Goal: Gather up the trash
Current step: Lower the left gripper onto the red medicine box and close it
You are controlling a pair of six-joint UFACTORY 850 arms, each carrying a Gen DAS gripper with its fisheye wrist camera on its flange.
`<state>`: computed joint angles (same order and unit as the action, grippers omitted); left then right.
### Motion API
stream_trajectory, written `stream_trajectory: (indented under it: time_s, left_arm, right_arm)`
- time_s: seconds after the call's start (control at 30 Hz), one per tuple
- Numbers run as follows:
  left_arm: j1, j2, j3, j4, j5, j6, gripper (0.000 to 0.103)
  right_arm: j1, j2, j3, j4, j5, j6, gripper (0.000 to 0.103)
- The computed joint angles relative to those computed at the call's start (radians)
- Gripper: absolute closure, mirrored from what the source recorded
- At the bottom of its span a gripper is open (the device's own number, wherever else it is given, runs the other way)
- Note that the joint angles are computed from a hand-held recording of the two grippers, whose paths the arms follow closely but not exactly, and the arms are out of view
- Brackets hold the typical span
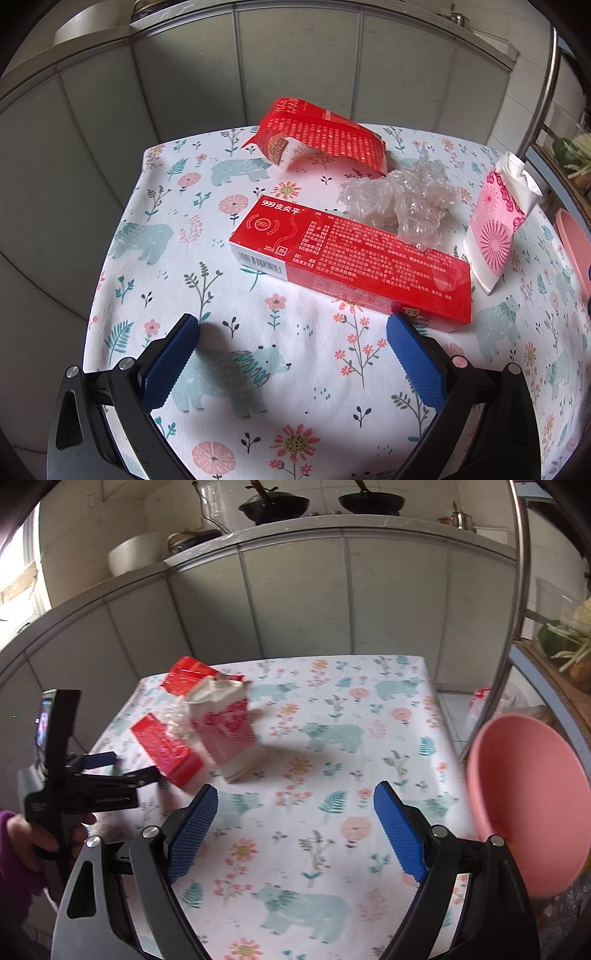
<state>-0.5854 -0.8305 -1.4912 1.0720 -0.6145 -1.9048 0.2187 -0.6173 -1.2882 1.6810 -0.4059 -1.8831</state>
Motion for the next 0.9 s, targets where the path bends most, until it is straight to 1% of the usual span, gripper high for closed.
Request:
stream_trajectory:
  time_s: [0.03,0.07,0.1,0.17,0.23,0.3,0.37,0.5,0.57,0.63,0.67,0.73,0.77,0.83,0.87,0.9]
  left_arm:
    - [-0.006,0.002,0.001,0.002,-0.019,-0.018,0.007]
    - [-0.011,0.007,0.007,0.013,-0.031,-0.044,0.013]
    - [-0.014,0.016,0.019,0.035,-0.039,-0.083,0.014]
    - [-0.021,0.056,0.075,0.152,-0.025,-0.241,0.014]
    - [-0.027,0.093,0.121,0.239,-0.026,-0.358,0.014]
    - [-0.032,0.123,0.155,0.301,-0.032,-0.423,0.014]
    - [-0.033,0.144,0.173,0.323,-0.030,-0.433,0.014]
    - [-0.013,0.153,0.178,0.370,0.025,-0.477,0.014]
    - [0.000,0.147,0.170,0.384,0.072,-0.515,0.014]
    - [0.020,0.133,0.152,0.365,0.115,-0.535,0.014]
    - [0.030,0.127,0.140,0.333,0.138,-0.532,0.016]
    - [0.060,0.114,0.111,0.217,0.205,-0.496,0.026]
    - [0.077,0.106,0.096,0.125,0.245,-0.451,0.031]
    - [0.101,0.096,0.076,-0.017,0.294,-0.391,0.032]
    - [0.110,0.088,0.060,-0.100,0.297,-0.339,0.033]
    - [0.114,0.082,0.046,-0.147,0.290,-0.306,0.033]
  right_arm:
    - [0.004,0.002,0.000,0.007,-0.001,-0.015,0.017]
    - [0.009,0.004,0.001,0.023,-0.002,-0.044,0.017]
    - [0.013,0.003,-0.001,0.033,-0.002,-0.062,0.017]
    - [0.019,-0.003,-0.009,0.033,-0.001,-0.075,0.017]
    - [0.024,-0.012,-0.021,0.028,0.002,-0.072,0.017]
    - [0.031,-0.024,-0.034,0.019,0.007,-0.063,0.017]
    - [0.038,-0.037,-0.048,0.017,0.013,-0.060,0.017]
    - [0.052,-0.072,-0.086,-0.019,0.030,-0.031,0.017]
    - [0.057,-0.086,-0.102,-0.024,0.034,-0.033,0.017]
    - [0.060,-0.097,-0.117,-0.036,0.037,-0.024,0.017]
    - [0.060,-0.102,-0.123,-0.039,0.033,-0.023,0.017]
    - [0.059,-0.111,-0.136,-0.041,0.025,-0.023,0.017]
    - [0.059,-0.115,-0.140,-0.030,0.018,-0.035,0.017]
    - [0.057,-0.122,-0.148,-0.020,0.005,-0.043,0.017]
    - [0.057,-0.127,-0.152,-0.021,-0.002,-0.040,0.017]
    - [0.056,-0.131,-0.157,-0.025,-0.008,-0.034,0.017]
